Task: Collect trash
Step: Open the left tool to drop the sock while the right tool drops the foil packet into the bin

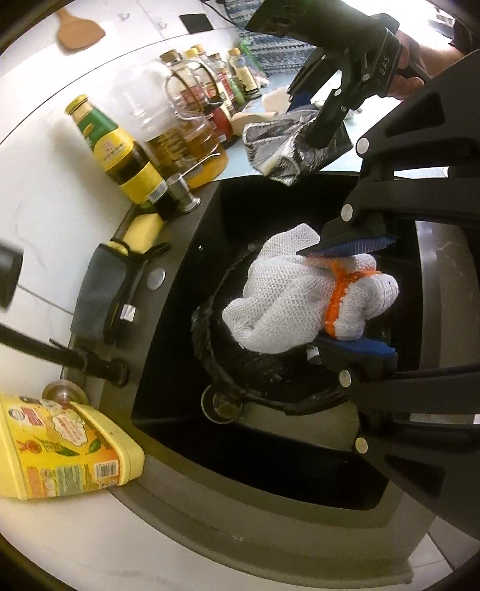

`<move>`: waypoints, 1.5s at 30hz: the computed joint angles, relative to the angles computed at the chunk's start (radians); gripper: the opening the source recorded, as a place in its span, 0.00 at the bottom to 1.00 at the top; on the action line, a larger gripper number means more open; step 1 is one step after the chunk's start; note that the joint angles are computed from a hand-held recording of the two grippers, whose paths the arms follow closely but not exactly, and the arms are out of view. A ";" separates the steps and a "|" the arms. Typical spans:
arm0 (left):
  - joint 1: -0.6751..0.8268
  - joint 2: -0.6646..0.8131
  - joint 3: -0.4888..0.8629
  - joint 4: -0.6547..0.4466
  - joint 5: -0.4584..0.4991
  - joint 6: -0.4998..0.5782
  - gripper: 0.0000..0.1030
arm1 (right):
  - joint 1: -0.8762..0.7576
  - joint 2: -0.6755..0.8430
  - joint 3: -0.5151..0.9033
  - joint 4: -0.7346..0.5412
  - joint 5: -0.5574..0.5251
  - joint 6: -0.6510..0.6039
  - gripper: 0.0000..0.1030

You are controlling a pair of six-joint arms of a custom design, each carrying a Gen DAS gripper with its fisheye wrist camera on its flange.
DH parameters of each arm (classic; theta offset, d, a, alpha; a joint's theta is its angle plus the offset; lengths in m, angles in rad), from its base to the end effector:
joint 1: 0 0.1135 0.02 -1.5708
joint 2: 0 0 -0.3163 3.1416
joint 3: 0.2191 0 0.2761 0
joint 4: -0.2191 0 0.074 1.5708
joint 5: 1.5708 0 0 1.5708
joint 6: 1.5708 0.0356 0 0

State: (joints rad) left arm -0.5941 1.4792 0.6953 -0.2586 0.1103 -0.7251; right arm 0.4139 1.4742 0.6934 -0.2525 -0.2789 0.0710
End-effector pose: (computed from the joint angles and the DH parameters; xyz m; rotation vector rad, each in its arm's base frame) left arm 0.2294 -0.1597 0.1862 -0.1382 2.7303 -0.5723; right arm 0.2511 0.1210 0.1883 -0.5502 2.5802 0.5335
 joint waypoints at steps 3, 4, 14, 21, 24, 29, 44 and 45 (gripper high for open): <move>0.033 0.026 -0.015 0.022 0.030 0.018 0.35 | 0.023 0.068 0.044 0.012 0.011 0.002 0.61; 0.042 0.039 -0.019 0.029 0.039 0.023 0.35 | 0.030 0.093 0.060 0.013 0.014 0.003 0.61; 0.125 0.141 -0.025 0.082 0.112 0.044 0.36 | 0.050 0.262 0.204 -0.012 -0.009 -0.001 0.62; 0.144 0.162 -0.015 0.094 0.141 0.013 0.66 | 0.036 0.298 0.245 -0.027 -0.010 0.013 0.75; 0.143 0.170 -0.013 0.089 0.138 0.014 0.66 | 0.021 0.298 0.236 -0.023 -0.021 0.024 0.75; 0.147 0.174 -0.008 0.081 0.141 0.012 0.66 | 0.007 0.282 0.209 -0.015 -0.018 0.028 0.75; 0.096 0.113 -0.031 0.075 0.133 0.011 0.66 | -0.019 0.107 0.042 0.018 0.018 0.075 0.75; 0.093 0.106 -0.034 0.073 0.132 0.009 0.66 | -0.021 0.091 0.029 0.018 0.021 0.079 0.75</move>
State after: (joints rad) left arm -0.5012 1.5851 0.6611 -0.1857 0.2426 -0.7157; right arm 0.3925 1.5655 0.7228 -0.2344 -0.2576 0.1496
